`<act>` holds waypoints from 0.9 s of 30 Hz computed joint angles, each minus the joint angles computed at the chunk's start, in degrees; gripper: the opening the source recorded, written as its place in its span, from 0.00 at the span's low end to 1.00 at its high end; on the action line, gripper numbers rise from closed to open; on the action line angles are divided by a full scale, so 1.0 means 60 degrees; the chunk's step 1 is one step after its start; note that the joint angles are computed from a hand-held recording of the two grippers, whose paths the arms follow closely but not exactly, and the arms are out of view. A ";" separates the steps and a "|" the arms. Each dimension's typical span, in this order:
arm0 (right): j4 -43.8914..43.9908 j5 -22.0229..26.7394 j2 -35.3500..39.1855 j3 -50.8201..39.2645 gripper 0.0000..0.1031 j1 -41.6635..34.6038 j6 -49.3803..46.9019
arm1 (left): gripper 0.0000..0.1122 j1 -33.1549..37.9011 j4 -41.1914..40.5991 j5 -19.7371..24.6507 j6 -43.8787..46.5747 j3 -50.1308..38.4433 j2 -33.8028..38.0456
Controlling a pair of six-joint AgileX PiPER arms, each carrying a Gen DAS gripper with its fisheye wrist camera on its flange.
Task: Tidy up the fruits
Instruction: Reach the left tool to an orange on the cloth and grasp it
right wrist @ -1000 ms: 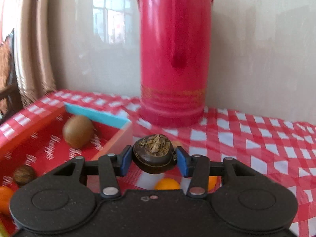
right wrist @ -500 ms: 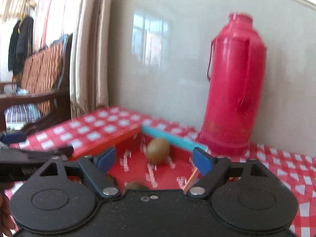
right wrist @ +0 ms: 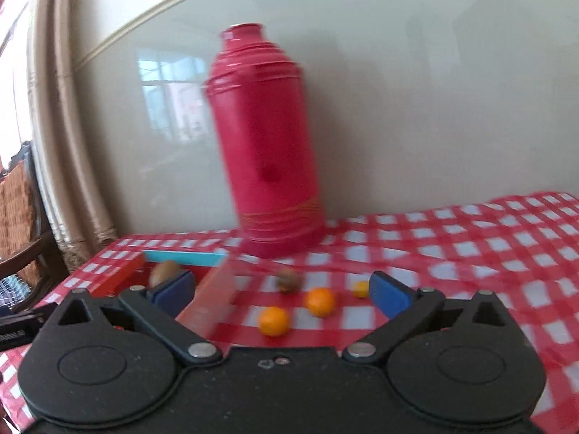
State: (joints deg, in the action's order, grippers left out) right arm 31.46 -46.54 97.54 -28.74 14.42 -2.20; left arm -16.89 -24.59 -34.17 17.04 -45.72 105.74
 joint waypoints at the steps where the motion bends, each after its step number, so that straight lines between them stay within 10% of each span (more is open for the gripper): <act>1: 0.0042 -0.0087 -0.0092 0.0204 0.94 -0.0115 0.0009 | 0.92 -0.0136 -0.0097 -0.0011 0.0076 0.0039 -0.0074; 27: -0.2405 -0.1734 0.0383 0.2240 0.94 -0.3589 0.1862 | 0.92 -0.3447 -0.1698 0.0294 0.1599 -0.1340 0.0647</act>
State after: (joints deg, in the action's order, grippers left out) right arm 17.04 -56.94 99.84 -15.30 -7.11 8.97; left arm -37.57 -34.78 -32.41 26.64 -53.76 109.62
